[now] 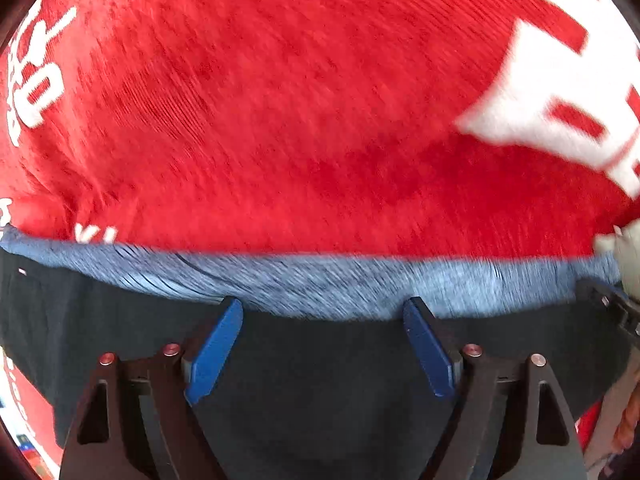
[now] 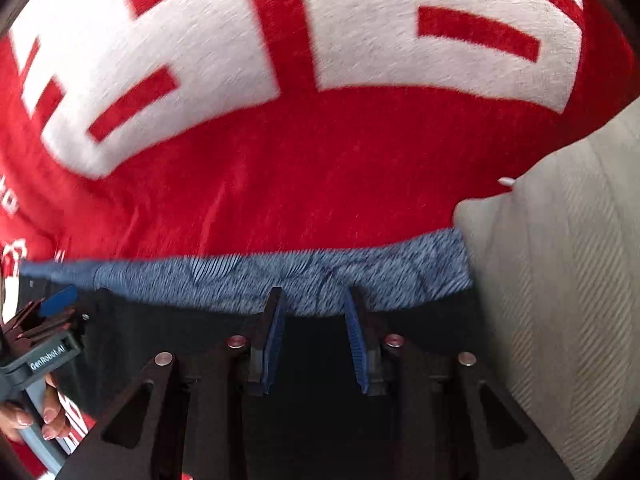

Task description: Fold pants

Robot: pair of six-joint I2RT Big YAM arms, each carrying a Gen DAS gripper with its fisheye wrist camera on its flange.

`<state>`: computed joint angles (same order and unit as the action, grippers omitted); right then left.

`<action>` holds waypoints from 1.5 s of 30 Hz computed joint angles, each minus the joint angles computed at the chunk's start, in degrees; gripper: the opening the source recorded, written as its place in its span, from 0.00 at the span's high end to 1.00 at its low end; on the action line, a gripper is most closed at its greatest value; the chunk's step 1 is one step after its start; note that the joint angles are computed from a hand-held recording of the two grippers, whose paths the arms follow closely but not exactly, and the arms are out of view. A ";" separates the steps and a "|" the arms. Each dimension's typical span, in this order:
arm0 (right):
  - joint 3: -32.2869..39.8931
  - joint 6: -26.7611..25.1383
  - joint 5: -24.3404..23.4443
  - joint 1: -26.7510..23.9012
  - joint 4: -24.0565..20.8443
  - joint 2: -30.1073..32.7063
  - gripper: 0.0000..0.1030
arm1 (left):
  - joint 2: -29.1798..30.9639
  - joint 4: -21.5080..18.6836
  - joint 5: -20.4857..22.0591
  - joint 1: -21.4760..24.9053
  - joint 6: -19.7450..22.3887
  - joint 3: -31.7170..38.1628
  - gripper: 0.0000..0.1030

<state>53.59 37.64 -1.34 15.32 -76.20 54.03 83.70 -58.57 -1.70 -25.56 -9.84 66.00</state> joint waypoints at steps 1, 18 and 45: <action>0.62 0.51 0.17 -0.51 -0.63 0.22 0.67 | 0.42 0.18 -0.73 0.59 0.13 0.53 0.19; -2.12 29.18 0.45 20.04 -9.28 -15.64 0.35 | -15.34 -12.67 3.34 13.50 11.62 -10.33 0.16; 10.14 61.46 2.01 52.36 30.45 14.41 0.27 | -10.20 -17.24 9.67 56.47 53.83 0.03 0.16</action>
